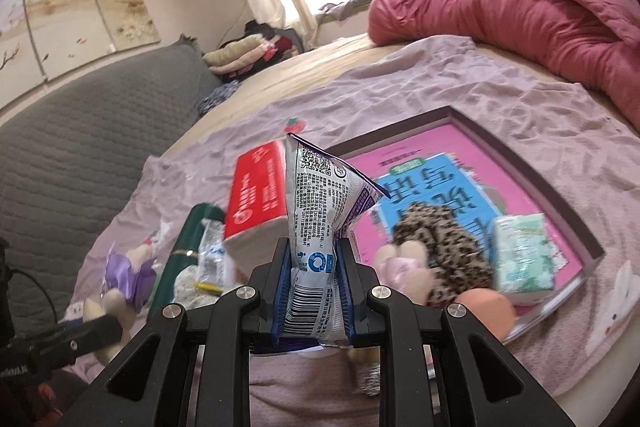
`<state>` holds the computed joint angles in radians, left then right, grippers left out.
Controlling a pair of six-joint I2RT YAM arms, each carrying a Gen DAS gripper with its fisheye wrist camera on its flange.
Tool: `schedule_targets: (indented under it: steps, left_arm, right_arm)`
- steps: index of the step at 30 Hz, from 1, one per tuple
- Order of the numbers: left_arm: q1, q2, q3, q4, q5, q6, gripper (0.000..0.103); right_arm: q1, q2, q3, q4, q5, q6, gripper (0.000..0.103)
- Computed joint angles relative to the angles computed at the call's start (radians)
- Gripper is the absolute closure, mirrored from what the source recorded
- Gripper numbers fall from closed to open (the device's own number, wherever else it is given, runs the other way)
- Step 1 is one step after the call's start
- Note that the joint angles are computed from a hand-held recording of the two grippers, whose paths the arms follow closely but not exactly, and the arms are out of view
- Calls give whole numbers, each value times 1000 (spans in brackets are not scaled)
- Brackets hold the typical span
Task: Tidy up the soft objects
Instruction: 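Lift the bow bunny with the left tool while the right tool lifts the snack bag toward the tray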
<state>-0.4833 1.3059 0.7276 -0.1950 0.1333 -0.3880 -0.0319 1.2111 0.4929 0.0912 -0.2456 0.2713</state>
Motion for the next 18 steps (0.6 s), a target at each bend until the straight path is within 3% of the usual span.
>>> schedule_targets:
  steps: [18]
  left_arm:
    - [-183, 174, 175, 16, -57, -6, 56]
  right_arm:
    - [-151, -133, -43, 13, 39, -35, 81]
